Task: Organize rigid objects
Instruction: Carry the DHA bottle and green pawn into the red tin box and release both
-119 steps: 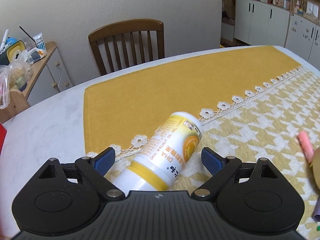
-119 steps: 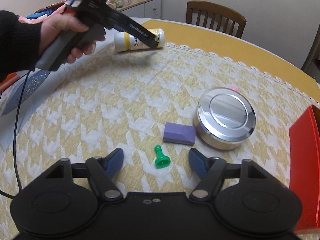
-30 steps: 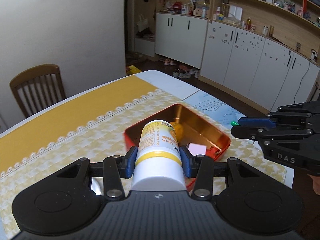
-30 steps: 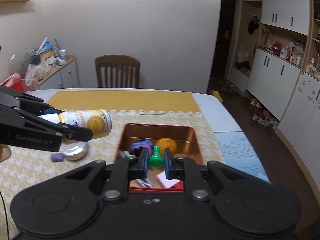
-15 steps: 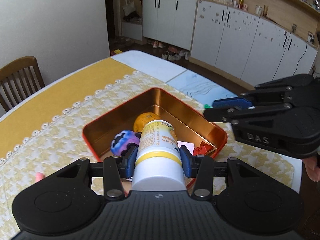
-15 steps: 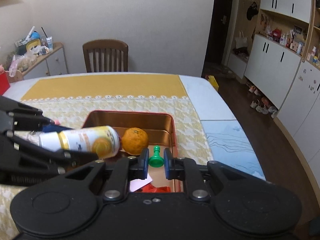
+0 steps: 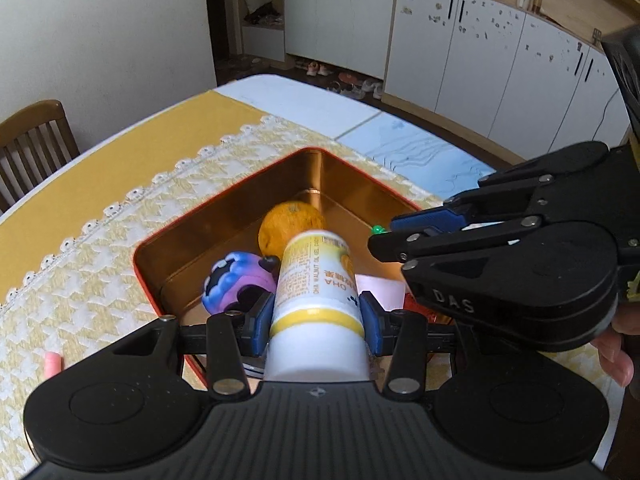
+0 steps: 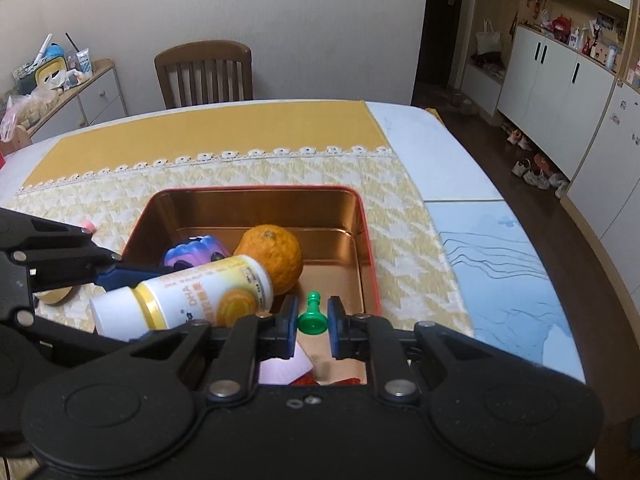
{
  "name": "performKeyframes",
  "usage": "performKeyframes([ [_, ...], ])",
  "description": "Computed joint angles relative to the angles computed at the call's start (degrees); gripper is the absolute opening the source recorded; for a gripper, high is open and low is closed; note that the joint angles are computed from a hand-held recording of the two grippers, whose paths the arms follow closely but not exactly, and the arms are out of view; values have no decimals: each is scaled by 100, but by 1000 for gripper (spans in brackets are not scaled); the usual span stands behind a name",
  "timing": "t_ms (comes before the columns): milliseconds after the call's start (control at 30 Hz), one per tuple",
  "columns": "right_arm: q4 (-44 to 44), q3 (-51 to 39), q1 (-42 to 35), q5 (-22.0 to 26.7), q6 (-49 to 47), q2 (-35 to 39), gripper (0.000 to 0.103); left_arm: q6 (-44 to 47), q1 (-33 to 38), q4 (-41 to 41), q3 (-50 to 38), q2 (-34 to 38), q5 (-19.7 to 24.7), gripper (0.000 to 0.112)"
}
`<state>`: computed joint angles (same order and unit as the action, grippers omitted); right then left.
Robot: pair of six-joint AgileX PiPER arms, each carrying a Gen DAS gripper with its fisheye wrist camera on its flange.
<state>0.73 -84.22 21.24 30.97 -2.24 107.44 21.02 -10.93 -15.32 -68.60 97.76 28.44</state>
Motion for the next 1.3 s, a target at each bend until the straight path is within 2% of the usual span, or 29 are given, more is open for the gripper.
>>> performKeyframes([
  [167,-85,-118,-1,93,128,166,14,-234,-38,212,-72,166,5,44],
  [633,-23,-30,-90,132,256,112,24,-557,-122,441,-147,186,49,45],
  [800,274,96,-172,77,46,-58,30,-897,-184,648,-122,91,24,46],
  [967,366,222,-226,57,-88,-248,36,-1191,-237,791,21,-107,-68,54],
  [1100,739,344,-338,41,-416,-431,48,-1507,-290,989,130,-295,-78,58],
  [1300,1160,540,-460,41,-931,-742,56,-1946,-364,1193,343,-671,-90,60],
])
